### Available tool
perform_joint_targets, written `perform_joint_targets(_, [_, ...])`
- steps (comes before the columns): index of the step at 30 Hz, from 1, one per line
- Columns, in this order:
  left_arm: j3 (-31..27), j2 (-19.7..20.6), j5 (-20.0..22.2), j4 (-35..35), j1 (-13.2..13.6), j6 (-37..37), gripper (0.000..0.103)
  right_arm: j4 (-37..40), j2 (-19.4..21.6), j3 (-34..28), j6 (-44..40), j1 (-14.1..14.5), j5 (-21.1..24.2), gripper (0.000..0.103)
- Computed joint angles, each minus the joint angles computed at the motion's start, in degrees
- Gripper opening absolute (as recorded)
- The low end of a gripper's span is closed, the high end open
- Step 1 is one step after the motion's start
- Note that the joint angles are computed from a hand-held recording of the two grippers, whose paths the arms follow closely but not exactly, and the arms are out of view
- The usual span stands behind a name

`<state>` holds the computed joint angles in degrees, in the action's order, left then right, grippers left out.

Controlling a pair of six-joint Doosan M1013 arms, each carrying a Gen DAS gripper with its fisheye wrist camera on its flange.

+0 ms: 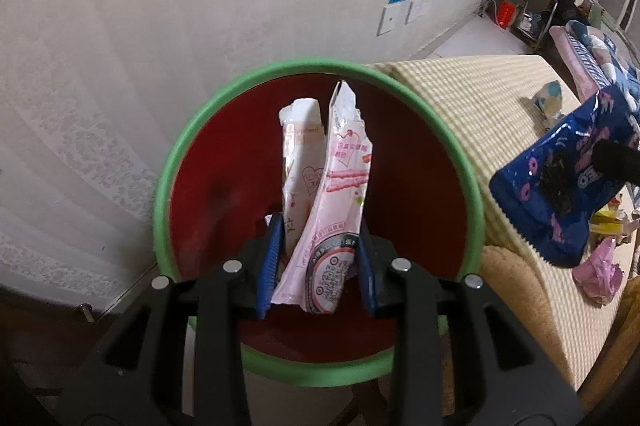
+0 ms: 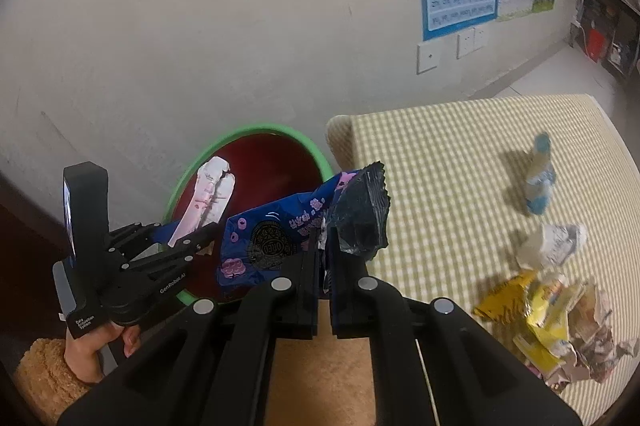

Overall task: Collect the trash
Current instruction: 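Carry the pink-white wrapper and blue Oreo wrapper over the red bin with both tools, then open both tools to drop the two wrappers into the red bin, then grasp the black-white floral paper cup with the right tool while the left tool grasps the blue-white wrapper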

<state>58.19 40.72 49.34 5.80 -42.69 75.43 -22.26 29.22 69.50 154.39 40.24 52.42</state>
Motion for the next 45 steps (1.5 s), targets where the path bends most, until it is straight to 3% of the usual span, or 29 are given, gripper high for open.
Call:
perform_joint_targets(6, [0.0,0.1,0.9,1.0,0.6,-1.8,0.032,1.5,2.9,-4.4,-5.6,-0.3,2.5,0.004])
perform_joint_targets(11, [0.1,0.3,1.5,1.0,0.8,-2.3,0.032,1.3,6.9,-10.2,-11.9,0.1,8.1,0.004])
perform_joint_targets(14, [0.2,0.2,1.9,0.8,1.1,-2.2,0.033,1.8,8.0,-11.7,-13.6,0.3,8.3,0.007])
perform_joint_targets(16, [0.0,0.3,2.3,0.3,1.1,-1.9,0.044,1.9,8.0,-11.6,-14.0,0.4,7.0,0.013])
perform_joint_targets(17, [-0.1,0.4,2.2,0.3,1.2,-1.8,0.058,1.8,7.9,-11.4,-13.9,0.4,6.2,0.024])
perform_joint_targets(18, [0.1,0.3,1.8,0.4,1.2,-2.2,0.065,1.6,7.8,-11.3,-13.6,0.5,5.8,0.034])
perform_joint_targets(21, [0.0,0.4,2.3,1.2,1.1,-3.3,0.07,0.4,6.9,-10.0,-11.9,0.5,4.2,0.037])
perform_joint_targets(25, [0.2,0.2,2.5,2.3,0.7,-4.5,0.074,-0.4,4.3,-6.2,-7.3,0.1,1.9,0.041])
perform_joint_targets(28, [0.0,0.3,2.4,2.1,0.5,-4.0,0.074,-3.2,1.3,-1.6,-1.0,-0.3,0.8,0.052])
perform_joint_targets(35, [-0.4,0.2,1.8,2.0,-0.5,-2.5,0.074,-8.4,-6.0,10.6,22.2,-3.3,6.6,0.059])
perform_joint_targets(39, [-0.8,0.4,2.1,1.6,-1.0,-1.4,0.074,-4.0,-8.3,15.1,25.9,-6.2,9.5,0.068])
perform_joint_targets(45, [-1.3,0.4,2.3,2.0,-1.8,-0.7,0.074,4.5,-10.9,21.5,27.1,-10.2,-1.0,0.075])
